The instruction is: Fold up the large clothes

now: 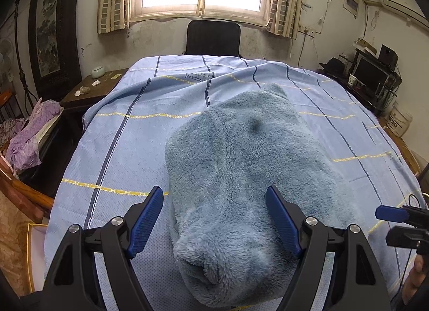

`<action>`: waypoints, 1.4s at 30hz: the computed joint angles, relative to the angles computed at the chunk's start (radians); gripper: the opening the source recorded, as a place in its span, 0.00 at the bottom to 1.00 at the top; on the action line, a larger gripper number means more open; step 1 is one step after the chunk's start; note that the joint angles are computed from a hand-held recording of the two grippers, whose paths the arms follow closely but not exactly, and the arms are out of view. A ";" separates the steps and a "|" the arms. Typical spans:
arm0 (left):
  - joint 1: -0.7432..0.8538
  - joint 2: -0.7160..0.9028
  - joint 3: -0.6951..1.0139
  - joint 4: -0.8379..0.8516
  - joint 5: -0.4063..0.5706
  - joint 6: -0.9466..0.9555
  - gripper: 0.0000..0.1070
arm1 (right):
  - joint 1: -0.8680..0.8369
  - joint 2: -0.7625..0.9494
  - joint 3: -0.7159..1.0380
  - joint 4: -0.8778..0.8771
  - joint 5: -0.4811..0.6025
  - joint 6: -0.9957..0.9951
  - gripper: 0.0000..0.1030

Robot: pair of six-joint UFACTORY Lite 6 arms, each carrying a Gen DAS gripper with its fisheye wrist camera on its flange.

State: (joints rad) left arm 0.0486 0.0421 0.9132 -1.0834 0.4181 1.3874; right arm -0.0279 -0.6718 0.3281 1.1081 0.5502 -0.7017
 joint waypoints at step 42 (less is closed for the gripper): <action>0.176 0.548 0.473 0.059 0.673 -0.222 0.86 | -0.177 0.874 0.459 0.426 0.303 -0.480 0.84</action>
State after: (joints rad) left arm 0.2247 0.5897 1.3859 -1.0246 1.0908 1.1650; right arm -0.2050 0.2022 0.7873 1.5337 0.8535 -1.1821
